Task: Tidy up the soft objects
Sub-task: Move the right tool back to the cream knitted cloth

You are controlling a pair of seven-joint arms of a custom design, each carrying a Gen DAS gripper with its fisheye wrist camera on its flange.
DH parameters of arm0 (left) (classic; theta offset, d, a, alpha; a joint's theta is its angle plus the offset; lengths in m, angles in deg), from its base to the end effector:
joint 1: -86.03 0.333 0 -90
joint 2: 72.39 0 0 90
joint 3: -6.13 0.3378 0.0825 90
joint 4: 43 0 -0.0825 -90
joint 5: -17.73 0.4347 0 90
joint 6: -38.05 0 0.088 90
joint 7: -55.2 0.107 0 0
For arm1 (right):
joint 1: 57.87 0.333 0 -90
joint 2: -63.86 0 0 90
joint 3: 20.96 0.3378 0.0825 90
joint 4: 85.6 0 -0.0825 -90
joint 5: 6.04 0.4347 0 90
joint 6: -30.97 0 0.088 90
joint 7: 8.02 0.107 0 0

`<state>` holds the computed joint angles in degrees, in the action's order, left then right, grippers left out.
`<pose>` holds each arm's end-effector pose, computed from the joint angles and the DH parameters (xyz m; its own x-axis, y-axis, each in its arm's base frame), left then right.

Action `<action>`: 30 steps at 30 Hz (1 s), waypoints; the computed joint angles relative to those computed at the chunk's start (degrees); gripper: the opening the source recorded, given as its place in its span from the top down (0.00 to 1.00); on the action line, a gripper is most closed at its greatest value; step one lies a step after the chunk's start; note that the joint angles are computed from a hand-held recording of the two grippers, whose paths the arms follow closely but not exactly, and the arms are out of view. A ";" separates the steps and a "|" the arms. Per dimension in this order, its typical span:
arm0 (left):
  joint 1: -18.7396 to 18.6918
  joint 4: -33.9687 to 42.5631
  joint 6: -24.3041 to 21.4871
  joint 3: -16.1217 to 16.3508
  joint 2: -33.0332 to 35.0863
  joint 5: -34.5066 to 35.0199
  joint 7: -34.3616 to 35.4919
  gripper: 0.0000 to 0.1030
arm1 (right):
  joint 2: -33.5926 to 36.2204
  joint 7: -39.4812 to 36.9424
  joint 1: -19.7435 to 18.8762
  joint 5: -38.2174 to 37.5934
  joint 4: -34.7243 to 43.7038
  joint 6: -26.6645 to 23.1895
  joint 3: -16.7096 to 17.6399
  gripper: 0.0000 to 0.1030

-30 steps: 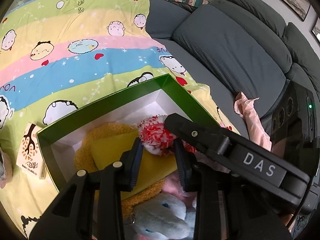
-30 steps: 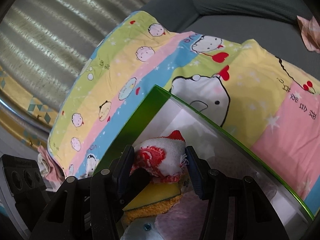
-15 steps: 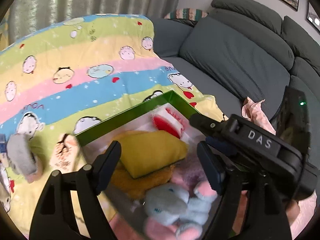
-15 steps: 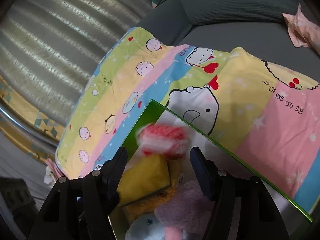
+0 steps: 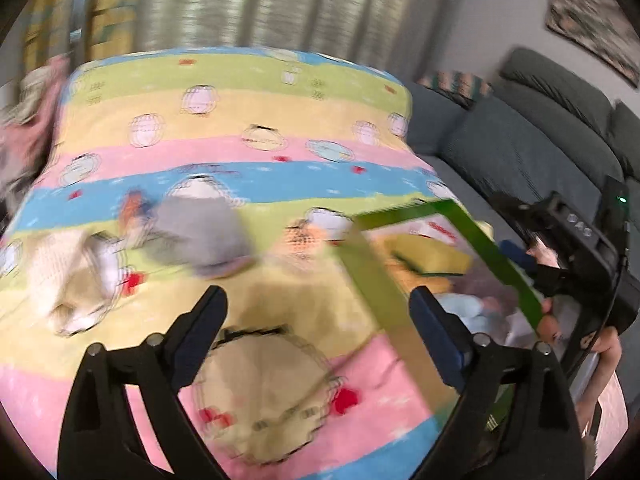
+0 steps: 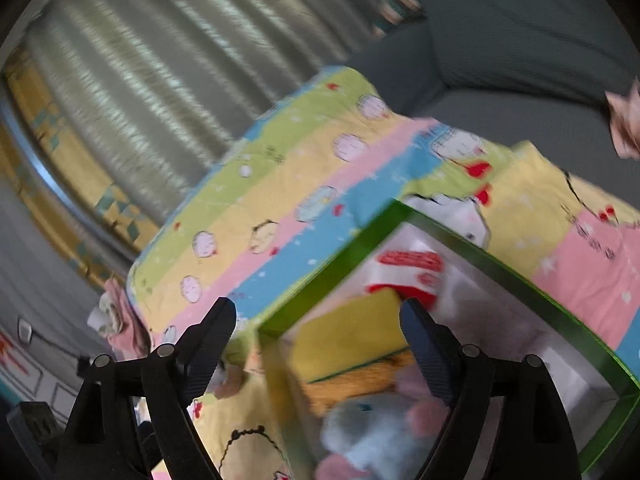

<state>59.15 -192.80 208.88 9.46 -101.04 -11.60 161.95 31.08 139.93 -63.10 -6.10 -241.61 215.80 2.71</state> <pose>0.4354 -0.1508 0.5036 -0.3243 -0.9150 0.2399 -0.6706 0.0435 -0.7406 0.4138 0.1490 0.4979 -0.2417 -0.7659 -0.5958 -0.4501 0.6325 -0.6304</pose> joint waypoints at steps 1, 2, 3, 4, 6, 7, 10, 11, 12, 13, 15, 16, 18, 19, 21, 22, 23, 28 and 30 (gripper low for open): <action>2.25 -2.43 1.77 -0.74 -2.07 0.22 -1.48 0.01 | -0.16 -0.10 -0.68 -0.47 0.48 0.46 1.39 0.16; 2.67 -4.86 4.22 -0.31 -3.95 0.12 -2.06 0.01 | -0.09 -0.30 -0.69 -0.72 0.89 0.61 1.93 0.10; 2.88 -7.11 5.91 0.46 -5.74 0.42 -2.52 0.01 | 0.25 -0.83 -0.43 -1.20 1.69 0.51 2.51 0.05; 4.16 -8.99 6.78 0.27 -7.25 0.95 -3.73 0.01 | 0.33 -1.03 -0.63 -1.48 2.14 0.36 3.27 0.04; 8.08 -12.45 7.62 -0.59 -9.49 1.94 -6.82 0.01 | 0.21 -1.34 -2.60 -2.72 3.70 -0.35 6.68 0.04; 9.56 -13.53 8.55 -0.86 -9.73 2.31 -8.24 0.01 | 0.09 -1.32 -3.17 -3.27 4.18 -0.79 7.73 0.04; 17.30 -15.39 9.92 -5.12 -9.09 3.60 -14.29 0.01 | 0.66 -1.49 -4.03 -6.02 7.05 -3.70 10.67 0.04; 19.88 -15.74 9.81 -6.54 -8.98 4.09 -16.21 0.01 | 0.94 -1.37 -3.72 -7.05 7.68 -4.53 10.96 0.04; 22.38 -15.85 9.32 -7.73 -8.80 4.59 -18.07 0.01 | 1.39 -1.39 -3.20 -8.26 8.53 -5.44 11.41 0.04; 25.09 -15.70 8.06 -9.25 -8.89 5.38 -19.88 0.01 | 1.94 -1.39 -2.68 -9.45 9.27 -5.91 11.81 0.04; 31.32 -15.47 6.76 -13.52 -8.88 7.43 -24.17 0.01 | 3.73 -2.04 -0.99 -11.86 10.92 -6.41 11.88 0.04; 34.49 -15.60 6.64 -15.73 -9.21 8.59 -26.23 0.01 | 5.32 -2.57 -0.22 -13.21 12.18 -6.46 12.05 0.04; 36.46 -16.03 5.99 -15.70 -9.88 10.14 -27.88 0.01 | 8.62 -3.13 0.94 -15.58 14.75 -7.12 12.48 0.04; 35.71 -16.25 5.80 -13.78 -10.07 10.58 -27.65 0.01 | 10.05 -3.01 1.48 -16.51 16.03 -8.24 12.80 0.04; 35.52 -16.26 5.10 -11.34 -10.02 11.31 -28.56 0.01 | 15.07 -3.61 4.41 -17.20 19.37 -9.30 12.08 0.04; 36.22 -15.93 4.87 -11.41 -9.57 11.98 -29.58 0.01 | 17.66 -4.68 7.15 -16.50 20.64 -8.86 10.22 0.04; 38.05 -15.71 4.26 -12.44 -9.34 12.74 -31.41 0.01 | 20.10 -6.35 10.42 -15.18 21.89 -8.44 7.74 0.04; 32.67 -15.52 3.69 -4.81 -8.98 14.54 -30.94 0.01 | 34.48 -16.53 23.59 -7.87 35.04 -13.61 -0.18 0.04; 33.53 -15.14 1.81 -4.39 -8.86 15.87 -32.38 0.01 | 40.87 -21.49 25.50 -5.40 42.06 -17.67 0.14 0.04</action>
